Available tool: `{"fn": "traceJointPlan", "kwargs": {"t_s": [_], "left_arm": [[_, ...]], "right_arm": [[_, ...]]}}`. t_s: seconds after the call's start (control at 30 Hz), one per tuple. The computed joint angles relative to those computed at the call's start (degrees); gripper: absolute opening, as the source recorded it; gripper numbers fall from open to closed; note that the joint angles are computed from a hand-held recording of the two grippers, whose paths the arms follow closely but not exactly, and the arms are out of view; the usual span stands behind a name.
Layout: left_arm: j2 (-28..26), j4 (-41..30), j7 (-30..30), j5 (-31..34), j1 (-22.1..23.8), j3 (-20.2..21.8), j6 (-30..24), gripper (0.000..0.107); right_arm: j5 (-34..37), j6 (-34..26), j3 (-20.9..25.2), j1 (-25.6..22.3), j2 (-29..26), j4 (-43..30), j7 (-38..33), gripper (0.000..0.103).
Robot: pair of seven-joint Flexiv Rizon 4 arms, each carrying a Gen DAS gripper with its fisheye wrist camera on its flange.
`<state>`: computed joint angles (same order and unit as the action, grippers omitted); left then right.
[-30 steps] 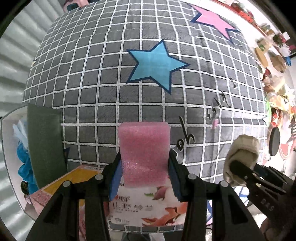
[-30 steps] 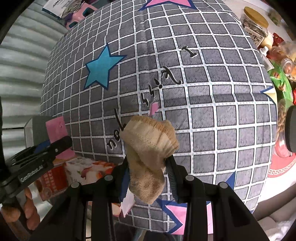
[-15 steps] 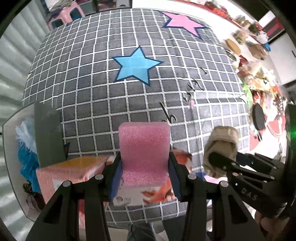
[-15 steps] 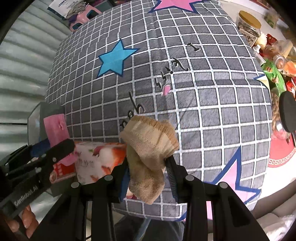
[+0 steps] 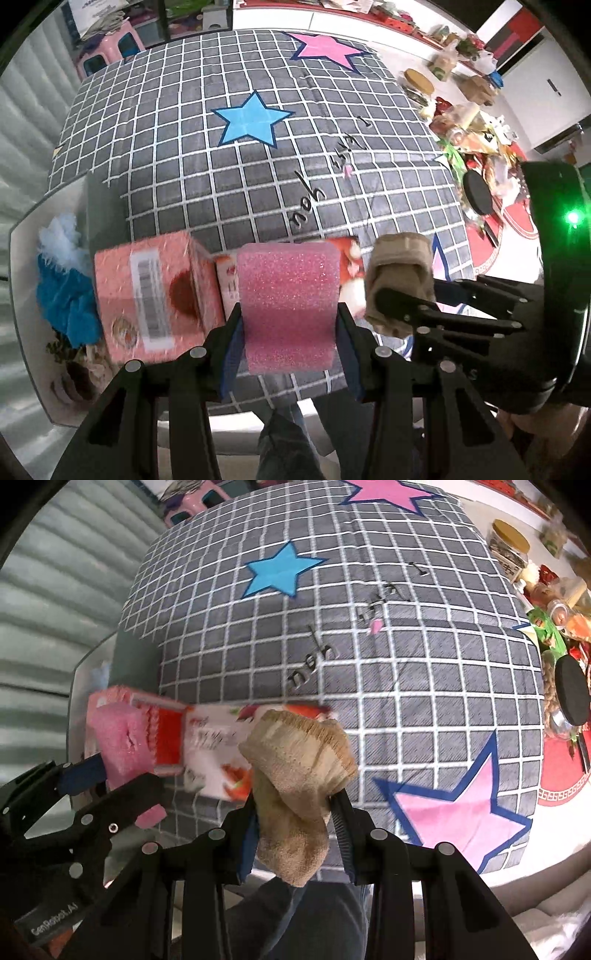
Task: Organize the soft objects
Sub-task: 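Carry the pink sponge and tan sock over the white box with both tools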
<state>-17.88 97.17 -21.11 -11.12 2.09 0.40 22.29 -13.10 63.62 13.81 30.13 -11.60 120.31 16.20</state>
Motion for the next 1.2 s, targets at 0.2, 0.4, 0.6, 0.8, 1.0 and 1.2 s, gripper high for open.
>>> {"fn": "traceJointPlan", "kwargs": {"t_s": [0.2, 0.4, 0.6, 0.8, 1.0, 1.2], "left_arm": [[1.36, 0.98, 3.88, -0.44, 2.32, 1.18, -0.88, 0.05], [1.6, 0.68, 5.51, -1.95, 5.18, 2.48, -0.21, 0.05], [-0.02, -1.59, 3.13, -3.24, 7.64, 3.27, 0.52, 0.05], [-2.83, -5.41, -0.83, -4.58, 10.23, 3.73, 1.69, 0.05], [-5.39, -8.84, -4.72, -5.27, 12.34, 3.88, 2.89, 0.05], [-7.91, -12.5, -8.82, -6.0, 13.93, 3.64, 3.32, 0.05]], "right_arm": [[-1.56, -1.22, 0.06, 2.05, -2.65, -4.29, -0.45, 0.038], [-1.94, -1.73, -0.13, 3.51, -6.32, -9.56, -3.42, 0.038], [-1.08, -3.06, -0.06, 4.29, -10.02, -15.63, -9.75, 0.038], [-0.15, -6.1, -0.37, 5.13, -13.89, -22.97, -16.85, 0.038], [0.76, -9.99, -0.78, 5.62, -17.96, -31.28, -24.43, 0.038], [2.08, -14.28, -1.38, 5.89, -21.75, -39.61, -31.02, 0.038]]}}
